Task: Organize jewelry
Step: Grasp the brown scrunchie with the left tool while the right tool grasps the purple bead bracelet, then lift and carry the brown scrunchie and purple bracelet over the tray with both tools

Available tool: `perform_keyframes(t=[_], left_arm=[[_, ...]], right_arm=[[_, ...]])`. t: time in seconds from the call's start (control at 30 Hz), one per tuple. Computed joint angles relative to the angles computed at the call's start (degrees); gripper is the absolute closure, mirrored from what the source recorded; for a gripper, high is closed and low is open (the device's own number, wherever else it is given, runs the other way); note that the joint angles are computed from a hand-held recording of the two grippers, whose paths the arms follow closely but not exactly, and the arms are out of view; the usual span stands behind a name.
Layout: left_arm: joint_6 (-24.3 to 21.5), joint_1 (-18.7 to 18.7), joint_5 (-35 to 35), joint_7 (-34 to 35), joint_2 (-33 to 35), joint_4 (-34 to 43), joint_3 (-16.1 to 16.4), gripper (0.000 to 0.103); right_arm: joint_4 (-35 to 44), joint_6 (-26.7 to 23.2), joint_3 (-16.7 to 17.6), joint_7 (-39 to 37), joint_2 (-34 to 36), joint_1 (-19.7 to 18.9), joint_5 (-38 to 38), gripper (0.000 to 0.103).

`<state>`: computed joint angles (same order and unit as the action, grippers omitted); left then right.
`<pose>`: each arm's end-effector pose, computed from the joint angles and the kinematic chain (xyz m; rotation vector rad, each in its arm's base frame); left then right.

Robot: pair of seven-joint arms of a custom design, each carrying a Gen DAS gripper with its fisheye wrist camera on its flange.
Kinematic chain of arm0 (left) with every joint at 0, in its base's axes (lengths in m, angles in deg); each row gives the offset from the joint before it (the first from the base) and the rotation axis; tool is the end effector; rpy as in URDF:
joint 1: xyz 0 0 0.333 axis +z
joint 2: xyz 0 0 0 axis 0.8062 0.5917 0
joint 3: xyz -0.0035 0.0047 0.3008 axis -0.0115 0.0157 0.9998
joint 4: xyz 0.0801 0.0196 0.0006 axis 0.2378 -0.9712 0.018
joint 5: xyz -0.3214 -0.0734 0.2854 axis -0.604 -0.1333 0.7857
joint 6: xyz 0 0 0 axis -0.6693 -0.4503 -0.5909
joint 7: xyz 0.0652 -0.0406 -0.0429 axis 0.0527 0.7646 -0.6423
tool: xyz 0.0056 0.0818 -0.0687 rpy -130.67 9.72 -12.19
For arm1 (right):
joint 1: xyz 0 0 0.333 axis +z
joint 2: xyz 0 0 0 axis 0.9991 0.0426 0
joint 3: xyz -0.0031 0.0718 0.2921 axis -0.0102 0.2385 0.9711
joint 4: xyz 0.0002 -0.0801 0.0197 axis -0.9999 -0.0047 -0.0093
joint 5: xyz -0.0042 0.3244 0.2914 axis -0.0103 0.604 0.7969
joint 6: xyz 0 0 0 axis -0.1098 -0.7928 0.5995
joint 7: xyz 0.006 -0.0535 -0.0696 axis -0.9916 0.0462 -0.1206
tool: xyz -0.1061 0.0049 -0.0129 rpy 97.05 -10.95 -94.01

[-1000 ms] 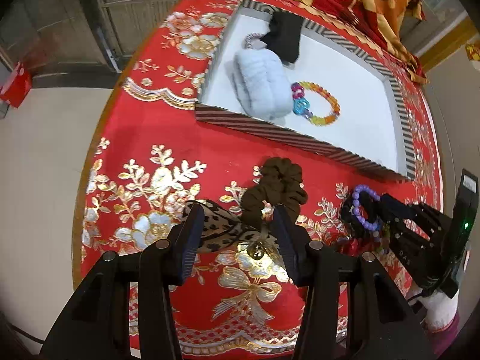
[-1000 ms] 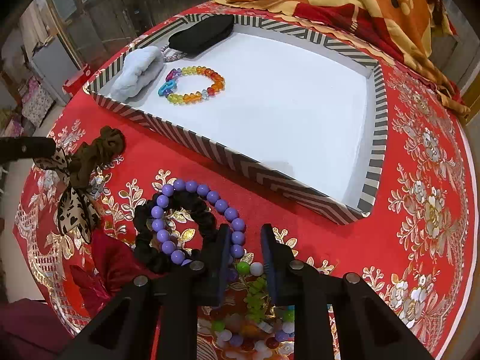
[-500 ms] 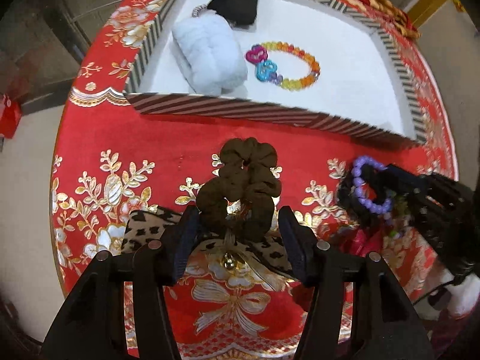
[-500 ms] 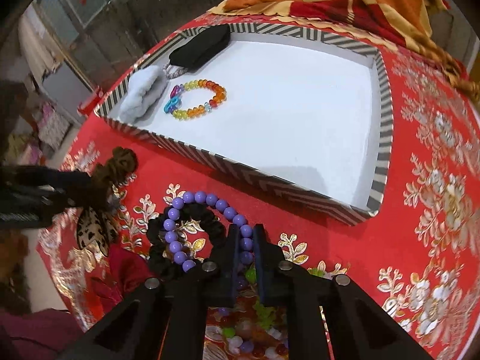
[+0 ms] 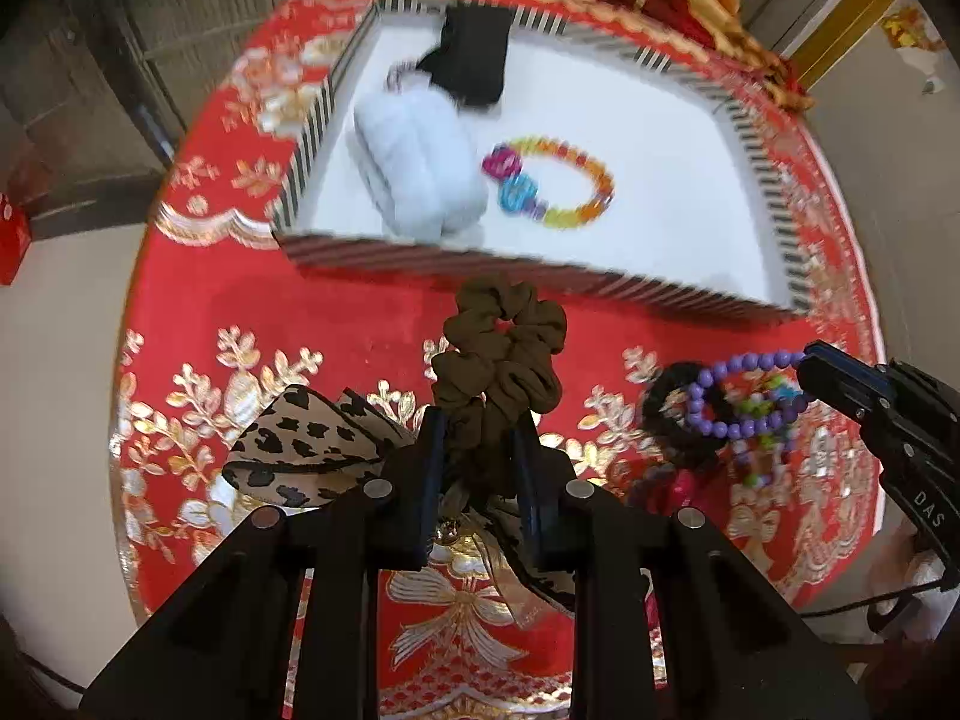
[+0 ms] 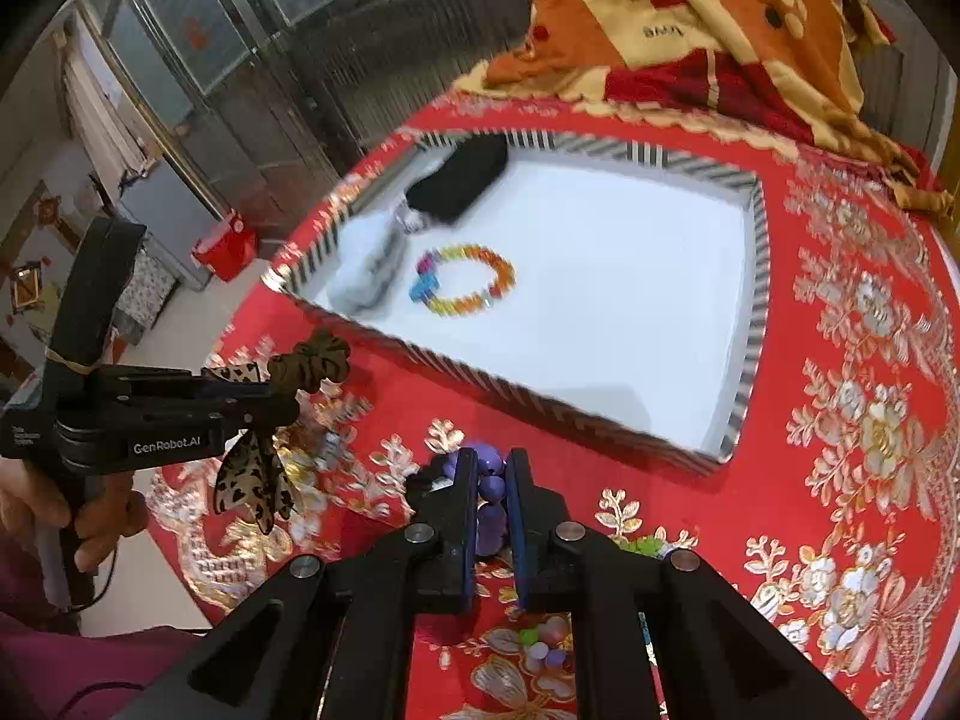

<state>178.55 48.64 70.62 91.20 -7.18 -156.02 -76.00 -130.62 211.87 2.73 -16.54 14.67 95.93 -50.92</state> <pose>0.5686 -0.1423 0.4992 -2.3652 1.8535 -0.4591 0.6263 0.1178 0.5070 -2.2771 1.1535 -0.0172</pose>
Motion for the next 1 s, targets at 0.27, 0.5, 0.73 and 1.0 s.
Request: perform_keyframes(t=[0.27, 0.5, 0.73, 1.0], left_arm=[[1.61, 0.07, 0.51, -0.08, -1.49, 1.57, -0.06, 0.082], [2.21, 0.56, 4.06, -1.59, 0.60, 5.34, -0.30, 0.082], [1.37, 0.71, 7.89, -2.64, 5.55, 11.64, -0.31, 0.082], [-0.87, 0.16, 10.94, -3.26, 13.93, 21.40, 0.11, 0.082]], right_arm=[[1.30, 0.61, -0.16, -0.39, -1.23, 0.13, 1.10, 0.094], [4.87, 1.67, 0.03, -0.31, -0.10, 0.45, 0.78, 0.094], [8.93, 2.21, 0.59, 0.84, 2.84, 0.24, -0.82, 0.094], [17.14, 0.38, 1.78, 3.08, 9.80, -0.75, -3.11, 0.094]])
